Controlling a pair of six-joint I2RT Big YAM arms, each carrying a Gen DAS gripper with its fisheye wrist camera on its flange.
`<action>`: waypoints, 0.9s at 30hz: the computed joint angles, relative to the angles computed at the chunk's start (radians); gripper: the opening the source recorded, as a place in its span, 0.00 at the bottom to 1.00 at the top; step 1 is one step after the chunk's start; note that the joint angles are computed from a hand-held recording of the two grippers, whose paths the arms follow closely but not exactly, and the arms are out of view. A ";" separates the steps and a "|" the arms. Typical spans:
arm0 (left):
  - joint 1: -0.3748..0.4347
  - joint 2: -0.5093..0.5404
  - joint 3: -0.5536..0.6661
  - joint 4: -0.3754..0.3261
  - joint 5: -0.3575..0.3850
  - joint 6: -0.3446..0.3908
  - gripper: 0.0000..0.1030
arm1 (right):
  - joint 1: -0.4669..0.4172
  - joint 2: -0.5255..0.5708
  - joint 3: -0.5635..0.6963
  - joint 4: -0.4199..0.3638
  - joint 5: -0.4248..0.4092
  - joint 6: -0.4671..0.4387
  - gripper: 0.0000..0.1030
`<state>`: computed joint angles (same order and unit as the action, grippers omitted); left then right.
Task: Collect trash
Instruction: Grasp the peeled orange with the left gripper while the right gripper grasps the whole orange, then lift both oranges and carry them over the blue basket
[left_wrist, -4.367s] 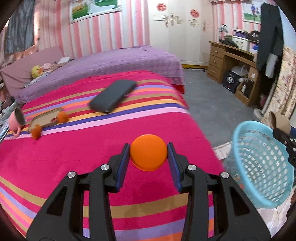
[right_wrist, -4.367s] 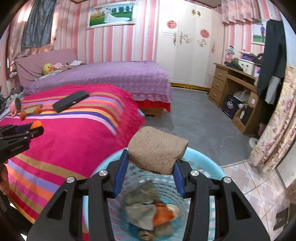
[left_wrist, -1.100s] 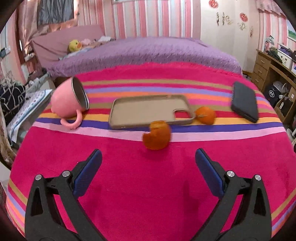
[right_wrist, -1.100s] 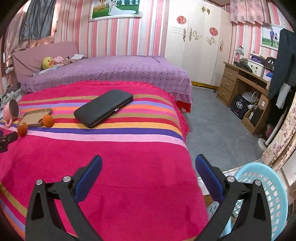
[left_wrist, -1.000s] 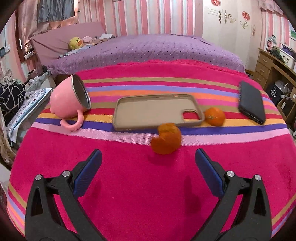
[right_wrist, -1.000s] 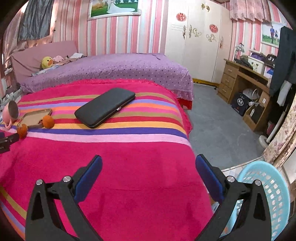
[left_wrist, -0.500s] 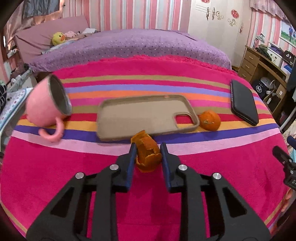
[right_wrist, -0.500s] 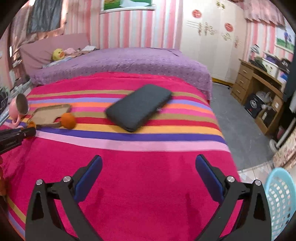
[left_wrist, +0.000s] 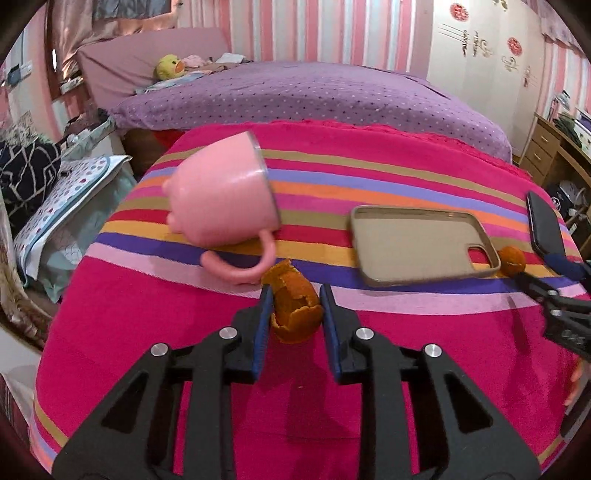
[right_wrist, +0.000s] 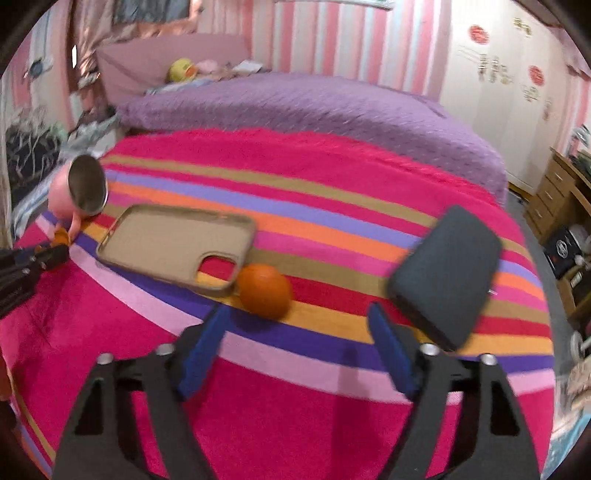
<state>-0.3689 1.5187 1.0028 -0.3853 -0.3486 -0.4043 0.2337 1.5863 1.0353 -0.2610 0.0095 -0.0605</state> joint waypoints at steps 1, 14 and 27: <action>0.006 -0.002 0.001 -0.005 0.006 -0.011 0.24 | 0.005 0.014 0.015 -0.014 -0.005 -0.008 0.60; -0.055 -0.051 -0.023 0.000 -0.017 -0.026 0.24 | -0.005 -0.056 -0.062 0.057 -0.059 -0.099 0.28; -0.245 -0.072 -0.032 -0.029 -0.162 -0.078 0.24 | -0.209 -0.401 -0.354 0.143 -0.177 -0.139 0.28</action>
<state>-0.6138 1.4469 0.9708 -0.4138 -0.5108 -0.4828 0.0243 1.1850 0.6817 -0.1180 -0.1673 -0.1993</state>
